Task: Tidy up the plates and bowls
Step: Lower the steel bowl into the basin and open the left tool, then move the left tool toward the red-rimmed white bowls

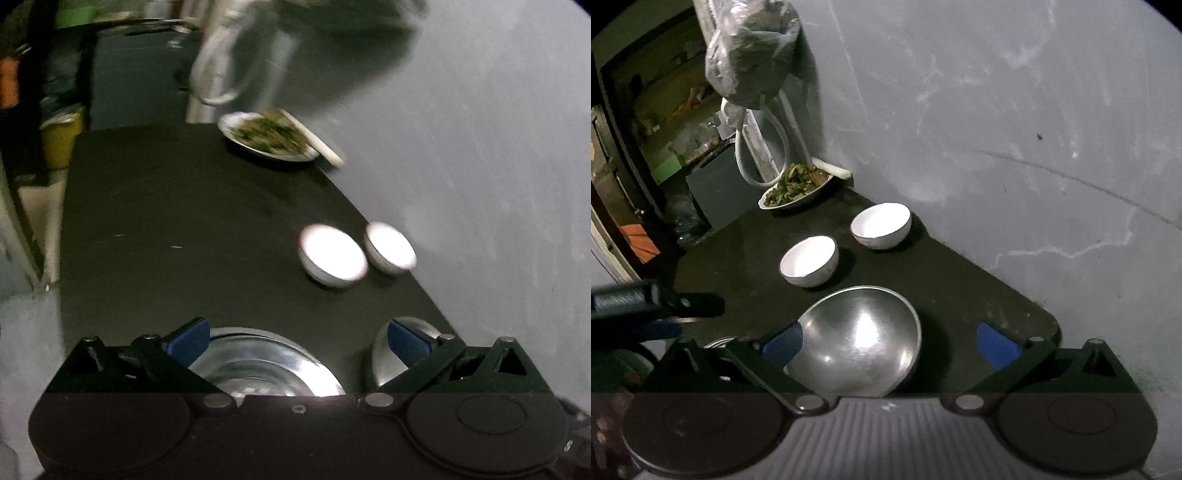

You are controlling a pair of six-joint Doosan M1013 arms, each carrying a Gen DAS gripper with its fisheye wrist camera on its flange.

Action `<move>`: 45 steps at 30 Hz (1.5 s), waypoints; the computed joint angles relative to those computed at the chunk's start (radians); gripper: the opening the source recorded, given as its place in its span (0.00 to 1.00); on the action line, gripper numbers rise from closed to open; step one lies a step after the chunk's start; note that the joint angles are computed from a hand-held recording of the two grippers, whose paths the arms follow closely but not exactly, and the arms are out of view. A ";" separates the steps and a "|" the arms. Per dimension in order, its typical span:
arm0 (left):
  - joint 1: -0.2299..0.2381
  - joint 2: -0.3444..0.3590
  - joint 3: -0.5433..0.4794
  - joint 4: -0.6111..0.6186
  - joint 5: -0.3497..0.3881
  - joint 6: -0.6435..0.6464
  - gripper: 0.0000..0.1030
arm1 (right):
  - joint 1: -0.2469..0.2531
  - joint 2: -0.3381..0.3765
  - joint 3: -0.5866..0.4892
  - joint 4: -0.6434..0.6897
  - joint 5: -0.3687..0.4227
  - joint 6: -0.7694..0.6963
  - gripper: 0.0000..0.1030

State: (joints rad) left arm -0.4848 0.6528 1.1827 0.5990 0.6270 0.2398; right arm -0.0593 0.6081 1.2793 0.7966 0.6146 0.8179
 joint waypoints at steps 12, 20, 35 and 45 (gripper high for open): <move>-0.003 -0.110 0.194 0.139 0.112 -0.512 0.99 | 0.051 -0.021 -0.037 -0.193 0.028 0.031 1.00; 0.009 -0.039 0.035 0.038 0.308 -0.368 0.99 | 0.071 0.086 -0.209 -0.310 0.178 0.144 1.00; 0.051 0.276 -0.481 -0.048 0.398 0.101 0.99 | 0.033 0.319 -0.560 -0.096 0.476 0.140 0.82; 0.062 0.439 -0.740 -0.150 0.535 0.322 0.98 | 0.057 0.526 -0.926 -0.178 0.687 0.355 0.59</move>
